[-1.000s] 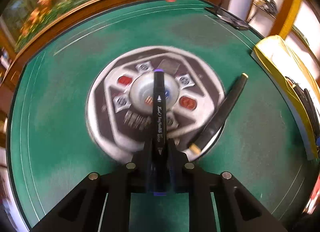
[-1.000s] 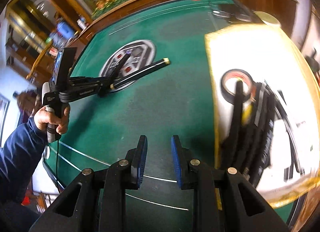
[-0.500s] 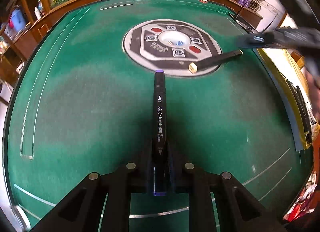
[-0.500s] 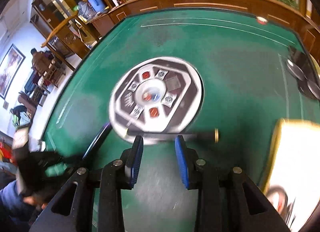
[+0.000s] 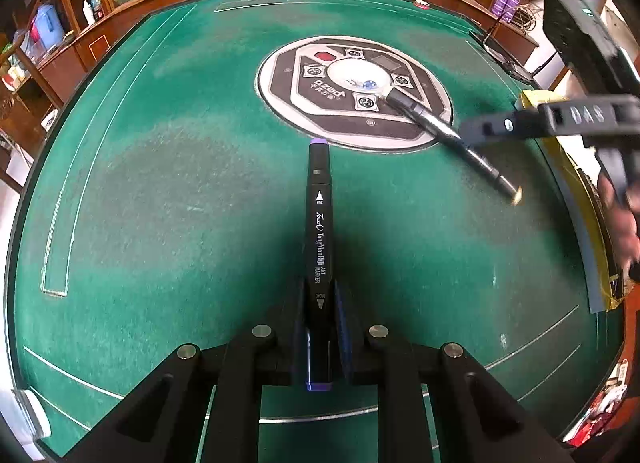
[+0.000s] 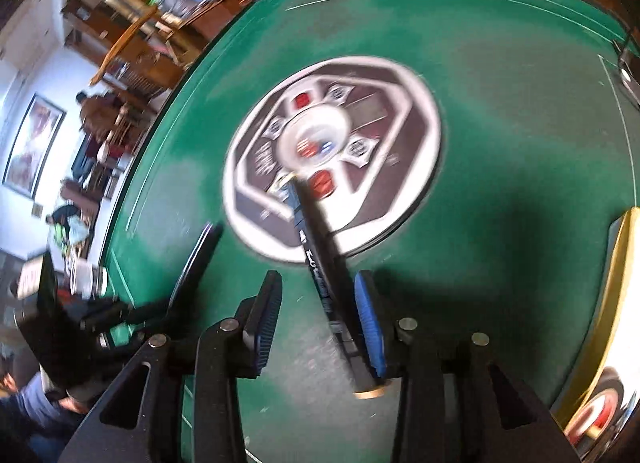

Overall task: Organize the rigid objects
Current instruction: 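Grasp a purple-capped black marker with the left tool while the right tool grasps a gold-capped marker, then lift and carry both markers toward the tray with both tools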

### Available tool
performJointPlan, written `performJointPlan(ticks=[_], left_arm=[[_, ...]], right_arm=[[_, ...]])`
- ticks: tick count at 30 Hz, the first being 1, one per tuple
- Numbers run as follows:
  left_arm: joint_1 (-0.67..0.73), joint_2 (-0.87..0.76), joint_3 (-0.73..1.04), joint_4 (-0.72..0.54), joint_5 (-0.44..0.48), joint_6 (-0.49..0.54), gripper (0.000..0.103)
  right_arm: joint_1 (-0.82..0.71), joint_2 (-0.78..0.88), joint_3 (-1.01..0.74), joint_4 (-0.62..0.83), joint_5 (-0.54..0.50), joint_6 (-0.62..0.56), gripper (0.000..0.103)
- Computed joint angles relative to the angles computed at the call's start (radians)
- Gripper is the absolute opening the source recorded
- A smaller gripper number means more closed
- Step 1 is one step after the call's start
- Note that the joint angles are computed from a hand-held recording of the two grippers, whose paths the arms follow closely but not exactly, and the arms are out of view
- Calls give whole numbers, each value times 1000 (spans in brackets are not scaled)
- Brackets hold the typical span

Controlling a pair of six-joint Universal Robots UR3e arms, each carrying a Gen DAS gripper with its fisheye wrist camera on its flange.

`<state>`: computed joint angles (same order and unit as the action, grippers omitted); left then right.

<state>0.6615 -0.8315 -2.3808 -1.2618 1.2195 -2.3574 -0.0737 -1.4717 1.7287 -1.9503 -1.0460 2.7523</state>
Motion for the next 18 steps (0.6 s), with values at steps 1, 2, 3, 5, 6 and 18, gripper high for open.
performJointPlan(ticks=[1,2,3,5,6,18], left_arm=[[-6,-4,0,8,3,-4,15],[-29,-26,-1,44,12,-27,15],[-57,-55,0,86,26,-58,15],[-93,-103,2,152,38,-97,15],[-101,-108,-1,169,41,-105,15],[-76,100,-64,78,16,-147,15]], right_arm=[[15,-3,5,-13,-14,4,37],[44,-9,18,-55,-56,22,37],[66,-5,27,-94,-83,38,36],[97,-7,42,-139,-121,48,36],[118,-9,55,-171,-148,59,34],[226,-202,240,-244,-235,114,14]])
